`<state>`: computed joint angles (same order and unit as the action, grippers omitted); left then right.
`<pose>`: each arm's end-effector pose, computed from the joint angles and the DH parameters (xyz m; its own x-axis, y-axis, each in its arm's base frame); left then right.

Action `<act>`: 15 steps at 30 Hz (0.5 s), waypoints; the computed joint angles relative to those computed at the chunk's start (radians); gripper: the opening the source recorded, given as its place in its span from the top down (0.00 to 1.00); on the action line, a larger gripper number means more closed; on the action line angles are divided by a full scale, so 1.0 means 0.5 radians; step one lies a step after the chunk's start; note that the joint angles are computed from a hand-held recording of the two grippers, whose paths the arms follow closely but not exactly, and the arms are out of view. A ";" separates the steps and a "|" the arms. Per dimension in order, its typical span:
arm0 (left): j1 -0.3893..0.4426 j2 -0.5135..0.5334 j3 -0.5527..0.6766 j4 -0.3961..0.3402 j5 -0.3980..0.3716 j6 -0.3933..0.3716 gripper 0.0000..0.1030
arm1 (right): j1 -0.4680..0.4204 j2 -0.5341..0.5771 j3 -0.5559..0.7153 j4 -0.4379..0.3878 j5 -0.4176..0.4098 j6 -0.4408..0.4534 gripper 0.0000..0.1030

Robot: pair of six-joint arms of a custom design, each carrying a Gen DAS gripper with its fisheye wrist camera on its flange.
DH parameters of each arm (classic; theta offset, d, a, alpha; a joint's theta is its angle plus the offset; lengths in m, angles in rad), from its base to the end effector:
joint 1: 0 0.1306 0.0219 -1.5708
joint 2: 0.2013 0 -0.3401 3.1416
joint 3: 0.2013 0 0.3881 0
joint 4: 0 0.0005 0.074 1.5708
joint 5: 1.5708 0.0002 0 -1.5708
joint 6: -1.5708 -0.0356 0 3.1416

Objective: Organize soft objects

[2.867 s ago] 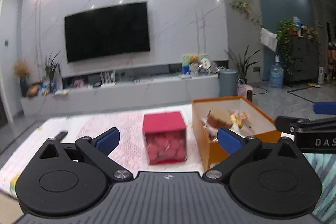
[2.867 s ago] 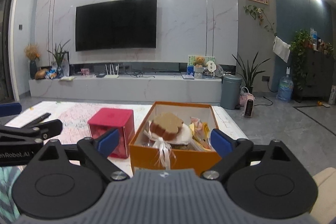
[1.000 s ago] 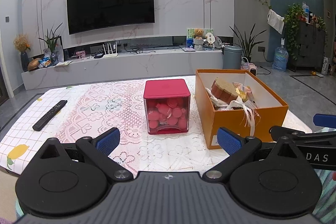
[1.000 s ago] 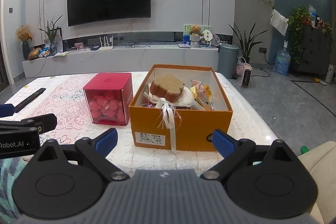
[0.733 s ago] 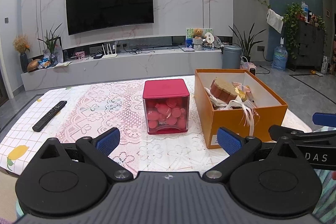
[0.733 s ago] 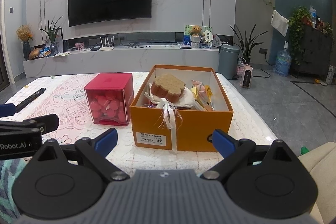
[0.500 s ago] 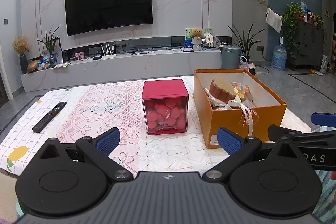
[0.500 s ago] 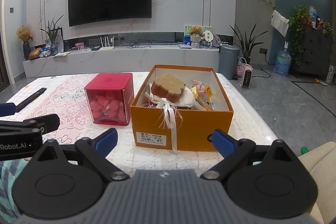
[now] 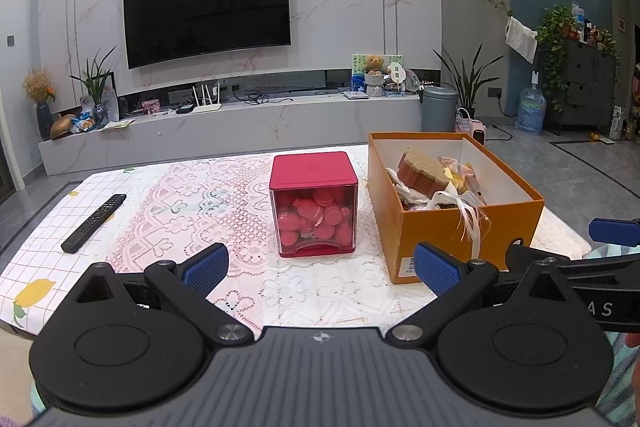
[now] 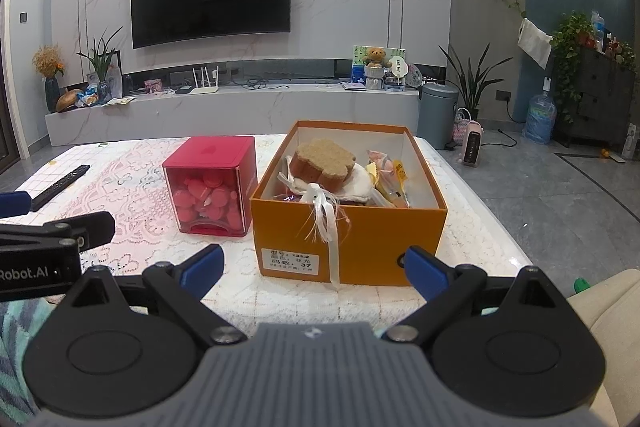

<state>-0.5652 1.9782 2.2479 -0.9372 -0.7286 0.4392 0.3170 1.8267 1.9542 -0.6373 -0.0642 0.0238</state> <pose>0.5776 -0.3389 0.4506 -0.4553 -0.0869 -0.8861 -0.2603 0.9647 0.0391 0.6194 0.2051 0.4315 -0.4549 -0.1742 -0.8733 -0.3752 0.9269 0.0105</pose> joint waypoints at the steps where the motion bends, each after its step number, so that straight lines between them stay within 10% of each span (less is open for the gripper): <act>1: 0.000 -0.002 -0.003 -0.002 -0.001 0.004 0.00 | 0.001 0.000 0.000 0.001 0.002 -0.001 0.08; 15: 0.006 -0.003 -0.003 -0.016 -0.006 0.027 0.00 | 0.003 -0.003 -0.011 0.009 -0.001 0.008 0.08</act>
